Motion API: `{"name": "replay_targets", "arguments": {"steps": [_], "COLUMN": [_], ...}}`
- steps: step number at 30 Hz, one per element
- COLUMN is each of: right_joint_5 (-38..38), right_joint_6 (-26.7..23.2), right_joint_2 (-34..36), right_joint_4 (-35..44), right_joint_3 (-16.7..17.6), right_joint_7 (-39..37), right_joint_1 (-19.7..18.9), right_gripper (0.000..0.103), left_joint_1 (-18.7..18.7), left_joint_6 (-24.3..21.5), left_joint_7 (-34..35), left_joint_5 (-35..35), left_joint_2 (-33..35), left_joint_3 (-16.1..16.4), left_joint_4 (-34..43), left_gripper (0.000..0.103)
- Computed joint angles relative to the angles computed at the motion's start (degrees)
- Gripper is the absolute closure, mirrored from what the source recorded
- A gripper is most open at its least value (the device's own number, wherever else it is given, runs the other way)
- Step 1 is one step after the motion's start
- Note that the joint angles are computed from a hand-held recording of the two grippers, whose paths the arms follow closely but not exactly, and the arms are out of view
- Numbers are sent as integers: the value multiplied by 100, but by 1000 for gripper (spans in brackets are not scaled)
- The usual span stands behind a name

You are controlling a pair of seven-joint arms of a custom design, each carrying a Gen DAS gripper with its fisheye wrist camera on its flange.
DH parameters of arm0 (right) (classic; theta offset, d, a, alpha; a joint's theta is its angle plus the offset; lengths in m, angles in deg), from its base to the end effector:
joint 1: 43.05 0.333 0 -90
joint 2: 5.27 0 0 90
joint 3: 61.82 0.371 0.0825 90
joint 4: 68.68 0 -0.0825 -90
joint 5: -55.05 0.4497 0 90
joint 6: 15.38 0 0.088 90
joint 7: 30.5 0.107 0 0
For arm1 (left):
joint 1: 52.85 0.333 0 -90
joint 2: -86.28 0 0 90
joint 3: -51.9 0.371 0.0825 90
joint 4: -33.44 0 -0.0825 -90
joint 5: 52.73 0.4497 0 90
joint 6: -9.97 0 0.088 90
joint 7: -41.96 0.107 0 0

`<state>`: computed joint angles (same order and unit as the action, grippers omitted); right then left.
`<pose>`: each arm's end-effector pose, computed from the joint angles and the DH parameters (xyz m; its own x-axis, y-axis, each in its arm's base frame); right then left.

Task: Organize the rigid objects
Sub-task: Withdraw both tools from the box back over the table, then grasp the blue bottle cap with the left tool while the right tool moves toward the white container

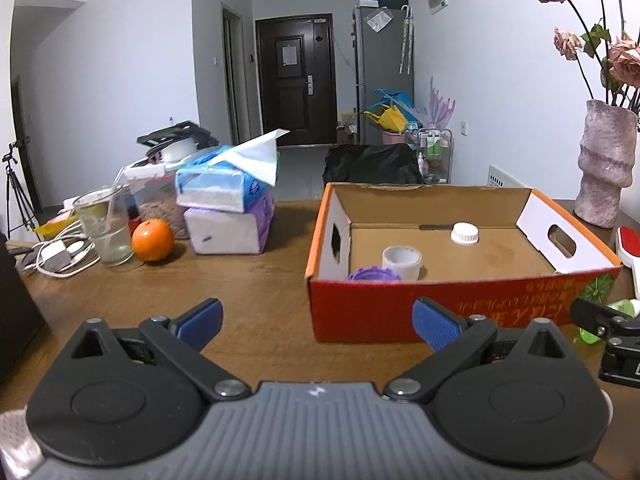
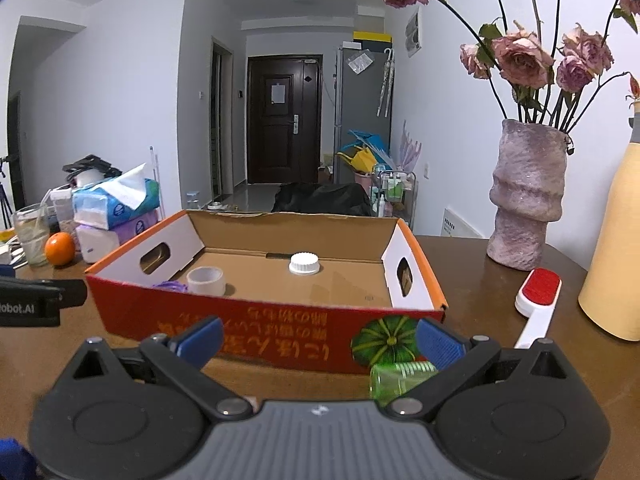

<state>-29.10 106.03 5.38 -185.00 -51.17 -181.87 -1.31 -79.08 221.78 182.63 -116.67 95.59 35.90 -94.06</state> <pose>0.4420 0.4926 0.3959 -0.2380 -0.9711 0.0157 -0.4022 0.0838 -0.9117 0.5134 -0.2987 0.4196 -0.2245 -0.9724 -0.0634 -0.4533 0.1618 -0.8766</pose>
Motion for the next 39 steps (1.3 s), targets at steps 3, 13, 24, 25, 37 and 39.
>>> {"name": "replay_targets", "arguments": {"steps": [3,13,24,25,37,39], "right_joint_5": [4,77,286,304,521,511], "right_joint_6": [-109,-288,-433,-448,-605,-619], "right_joint_2": [-70,-243,-331,-338,-365,-376], "right_joint_4": [-92,-357,-558,-579,-724,-741], "right_joint_3": [51,244,405,417,526,527], "right_joint_7": [31,164,308,319,468,517], "right_joint_1": [66,213,375,393,576,584], "right_gripper": [0,0,0,0,0,0], "left_joint_1": [24,35,23,29,74,53], "left_joint_6": [16,135,94,71,-159,-169], "left_joint_7": [-164,-560,-988,-1084,-1046,-817], "left_joint_5": [48,163,60,97,-268,-470], "left_joint_2": [-161,-632,-1124,-1178,-1497,-1437], "left_joint_3": [-22,-161,-317,-325,-602,-602], "left_joint_4": [-228,-940,-1650,-1732,-2160,-2078], "left_gripper": [0,0,0,0,0,0]}}
